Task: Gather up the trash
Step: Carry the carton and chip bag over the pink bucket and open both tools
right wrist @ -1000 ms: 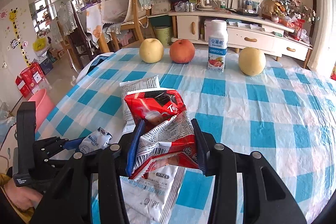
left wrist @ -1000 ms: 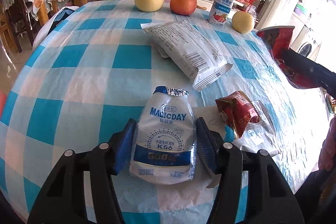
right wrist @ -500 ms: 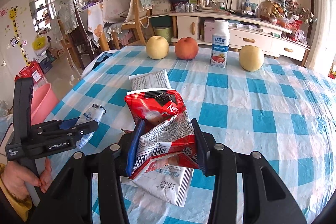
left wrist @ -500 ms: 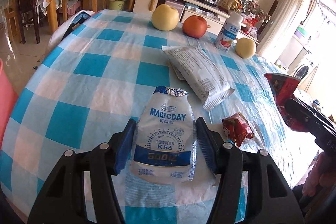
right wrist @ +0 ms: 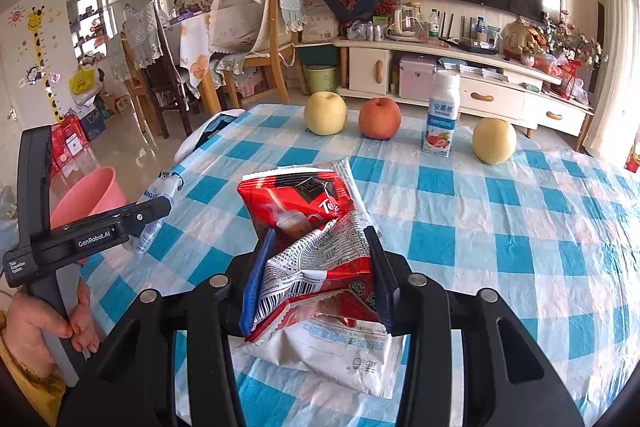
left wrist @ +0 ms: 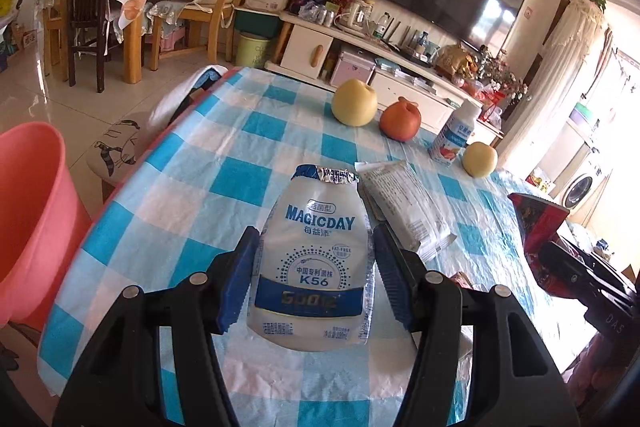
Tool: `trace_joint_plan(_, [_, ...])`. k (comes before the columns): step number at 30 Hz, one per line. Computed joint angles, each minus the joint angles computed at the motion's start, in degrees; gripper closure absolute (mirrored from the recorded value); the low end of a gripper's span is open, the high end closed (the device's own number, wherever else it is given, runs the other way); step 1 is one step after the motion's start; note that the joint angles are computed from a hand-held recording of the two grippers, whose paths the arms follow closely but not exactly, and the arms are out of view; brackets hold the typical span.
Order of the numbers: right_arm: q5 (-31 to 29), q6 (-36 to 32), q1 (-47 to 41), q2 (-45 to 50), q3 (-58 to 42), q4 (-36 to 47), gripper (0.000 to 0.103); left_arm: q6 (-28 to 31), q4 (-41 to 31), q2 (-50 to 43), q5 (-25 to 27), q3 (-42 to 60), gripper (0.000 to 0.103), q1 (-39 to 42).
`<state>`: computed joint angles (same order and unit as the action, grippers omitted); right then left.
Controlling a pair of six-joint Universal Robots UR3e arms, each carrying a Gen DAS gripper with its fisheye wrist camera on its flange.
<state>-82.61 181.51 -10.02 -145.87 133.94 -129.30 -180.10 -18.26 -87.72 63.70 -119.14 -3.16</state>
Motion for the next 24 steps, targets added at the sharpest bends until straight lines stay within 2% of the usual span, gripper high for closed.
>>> trace_joint_plan(2, [-5.87, 4.64, 8.94, 8.11, -1.25, -7.46, 0.057, -0.43, -0.01, 1.21, -0.54, -0.56, 0.043, 1.91])
trace_joint_plan(5, [-10.94, 8.83, 18.27, 18.32, -4.39, -14.69, 0.057, -1.38, 0.32, 2.62, -1.93, -1.41, 0.043, 5.68])
trace_joint_plan(11, [-14.64, 13.03, 30.94, 37.66, -14.51, -23.45, 0.057, -5.22, 2.57, 5.85, -1.17, -3.92, 0.043, 13.32])
trace_joint_plan(17, [-14.63, 12.83, 39.67, 56.69, -30.70, -26.20, 0.057, -10.08, 3.53, 6.98, 0.08, -5.26, 0.043, 22.96])
trace_joint_plan(19, [-14.22, 12.39, 41.90, 62.99, -37.60, -25.62, 0.057, -11.62, 4.40, 6.93, 2.01, -5.41, 0.043, 25.59])
trace_joint_plan(24, [-12.61, 10.57, 46.11, 79.64, -57.78, -21.56, 0.057, -14.89, 2.92, 6.69, 1.67, -5.48, 0.043, 32.98])
